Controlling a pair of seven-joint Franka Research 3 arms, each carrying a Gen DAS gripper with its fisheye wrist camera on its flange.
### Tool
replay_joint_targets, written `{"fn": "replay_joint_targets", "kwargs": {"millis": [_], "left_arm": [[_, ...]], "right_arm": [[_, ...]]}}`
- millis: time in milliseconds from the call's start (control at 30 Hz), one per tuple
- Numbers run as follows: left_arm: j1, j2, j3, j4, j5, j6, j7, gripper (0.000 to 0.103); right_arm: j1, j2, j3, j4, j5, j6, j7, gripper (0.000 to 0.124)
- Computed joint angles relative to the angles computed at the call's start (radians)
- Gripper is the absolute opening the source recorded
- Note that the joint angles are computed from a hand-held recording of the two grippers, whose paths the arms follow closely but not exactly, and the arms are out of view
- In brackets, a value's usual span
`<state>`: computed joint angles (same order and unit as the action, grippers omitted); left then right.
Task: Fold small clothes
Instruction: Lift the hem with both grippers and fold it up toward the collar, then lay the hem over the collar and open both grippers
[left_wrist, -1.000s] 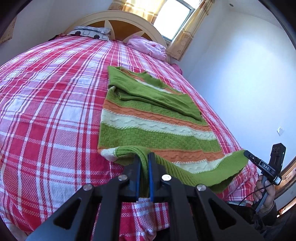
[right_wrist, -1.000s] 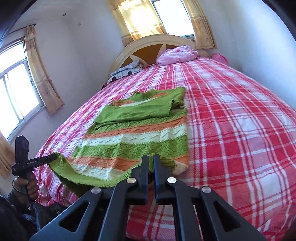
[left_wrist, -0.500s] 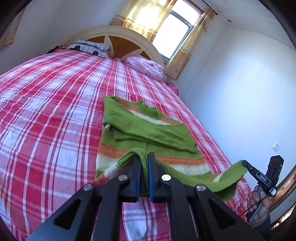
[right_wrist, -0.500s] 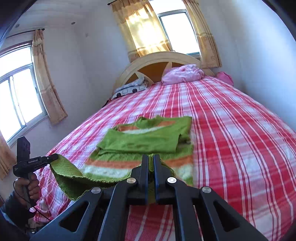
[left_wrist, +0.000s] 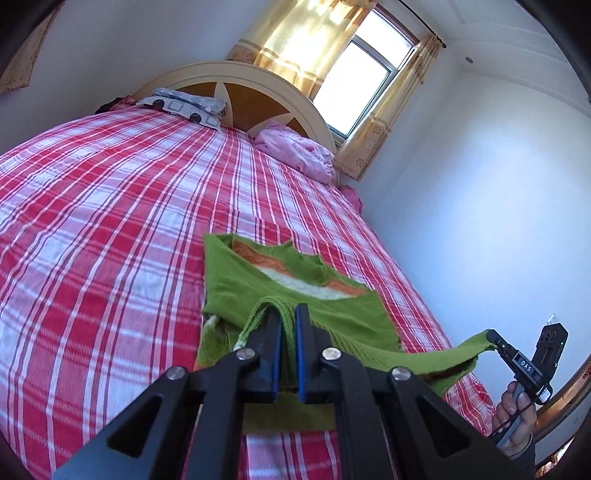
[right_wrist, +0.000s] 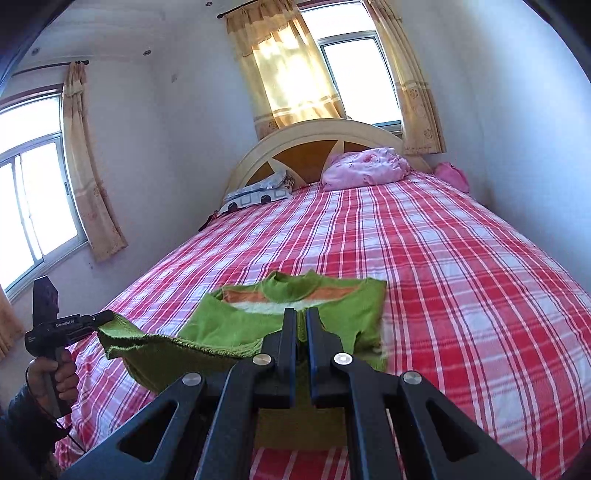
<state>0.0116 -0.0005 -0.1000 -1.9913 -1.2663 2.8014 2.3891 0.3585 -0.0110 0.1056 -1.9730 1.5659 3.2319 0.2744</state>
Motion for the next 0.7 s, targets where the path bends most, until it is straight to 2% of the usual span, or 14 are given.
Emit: {"fn": "replay_joint_targets", "kwargs": {"millis": [167,233,300,533,700], "left_arm": [[0.014,0.088,-0.016,0.110,0.074,0.003,-0.056,0.007],[0.029,0.129,-0.031,0.162,0.110,0.003,-0.086,0.007],[0.046,0.167,-0.049,0.208,0.142,0.002,-0.113,0.007],[0.091,0.303,-0.098,0.368,0.306,-0.013,-0.258,0.006],[0.094,0.415,-0.107,0.490,0.460,-0.037,-0.399,0.006]], "right_arm": [[-0.011,0.078,-0.022,0.038,-0.413,0.003,0.388,0.004],[0.009,0.115,-0.068,0.060,-0.598,-0.004,0.564,0.004],[0.024,0.150,-0.104,0.090,-0.703,-0.015,0.666,0.004],[0.074,0.297,-0.230,0.252,-0.982,-0.100,0.946,0.004],[0.043,0.437,-0.254,0.440,-1.091,-0.216,1.075,0.004]]}}
